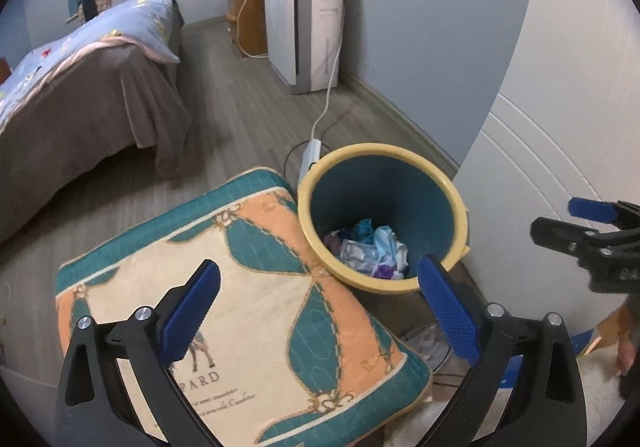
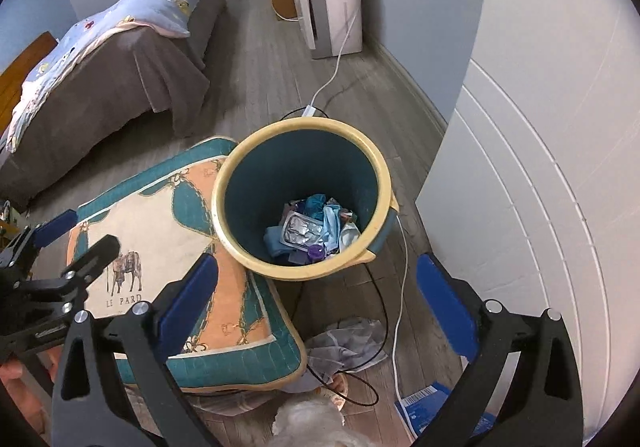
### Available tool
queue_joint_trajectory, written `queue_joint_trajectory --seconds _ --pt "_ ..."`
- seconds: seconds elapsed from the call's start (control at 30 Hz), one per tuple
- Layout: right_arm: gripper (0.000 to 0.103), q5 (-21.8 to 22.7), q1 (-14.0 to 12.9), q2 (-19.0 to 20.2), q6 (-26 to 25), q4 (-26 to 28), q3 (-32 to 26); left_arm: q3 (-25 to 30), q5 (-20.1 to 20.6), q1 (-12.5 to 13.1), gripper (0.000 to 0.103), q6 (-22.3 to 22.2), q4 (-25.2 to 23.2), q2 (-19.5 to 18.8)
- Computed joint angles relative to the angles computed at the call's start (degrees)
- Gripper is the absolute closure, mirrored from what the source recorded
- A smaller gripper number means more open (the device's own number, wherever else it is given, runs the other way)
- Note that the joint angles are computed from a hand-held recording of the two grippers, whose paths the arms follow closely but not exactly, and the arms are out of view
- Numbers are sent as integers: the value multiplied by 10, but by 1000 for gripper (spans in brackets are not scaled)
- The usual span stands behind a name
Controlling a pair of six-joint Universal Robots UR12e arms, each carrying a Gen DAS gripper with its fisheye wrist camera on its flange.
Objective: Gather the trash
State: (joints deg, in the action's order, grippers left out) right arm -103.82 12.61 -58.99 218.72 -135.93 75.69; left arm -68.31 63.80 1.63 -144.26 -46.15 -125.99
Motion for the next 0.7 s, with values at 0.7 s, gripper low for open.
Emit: queue_joint_trajectory --seconds 0.7 --pt "6 -46 13 12 -34 22 -23 -5 15 -2 5 6 4 1"
